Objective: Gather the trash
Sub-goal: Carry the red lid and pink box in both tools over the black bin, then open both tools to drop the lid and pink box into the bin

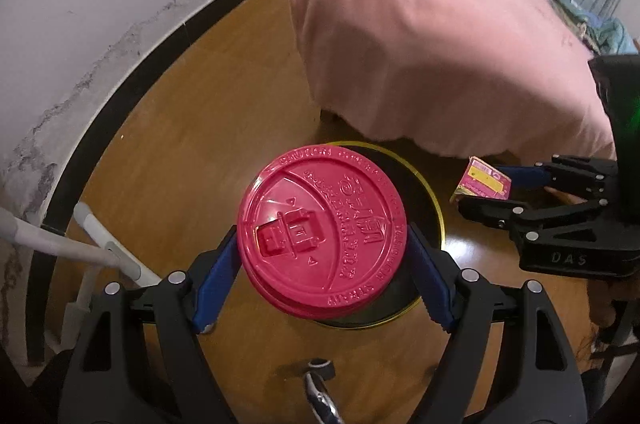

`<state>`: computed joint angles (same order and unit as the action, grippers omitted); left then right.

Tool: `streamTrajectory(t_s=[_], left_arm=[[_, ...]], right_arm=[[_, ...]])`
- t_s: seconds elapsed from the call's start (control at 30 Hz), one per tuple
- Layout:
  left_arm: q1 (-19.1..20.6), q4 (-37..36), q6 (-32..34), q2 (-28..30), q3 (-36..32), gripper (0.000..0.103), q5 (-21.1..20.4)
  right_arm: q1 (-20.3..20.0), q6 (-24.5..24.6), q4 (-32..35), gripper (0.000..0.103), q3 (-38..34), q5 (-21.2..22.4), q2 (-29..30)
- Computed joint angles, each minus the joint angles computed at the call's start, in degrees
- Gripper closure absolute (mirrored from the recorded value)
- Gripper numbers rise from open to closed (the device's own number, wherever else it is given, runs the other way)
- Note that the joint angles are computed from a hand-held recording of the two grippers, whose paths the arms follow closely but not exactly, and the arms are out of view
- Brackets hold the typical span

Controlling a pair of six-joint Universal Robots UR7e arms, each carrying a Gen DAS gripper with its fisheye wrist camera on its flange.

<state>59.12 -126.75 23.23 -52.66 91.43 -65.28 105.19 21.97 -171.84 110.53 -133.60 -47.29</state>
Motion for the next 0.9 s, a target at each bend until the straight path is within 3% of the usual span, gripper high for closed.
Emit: streamTrajectory(t_s=[0.27, 0.9], left_arm=[[1.35, 1.33, -1.54, 0.63, -0.61, 0.025, -0.35], [0.88, 1.48, -0.53, -0.03, 0.33, 0.022, -1.01]], right_arm=[[-2.16, 0.03, 0.14, 0.048, -0.01, 1.67, 1.72], [-2.20, -0.74, -1.26, 0.047, 0.40, 2.09, 0.92]])
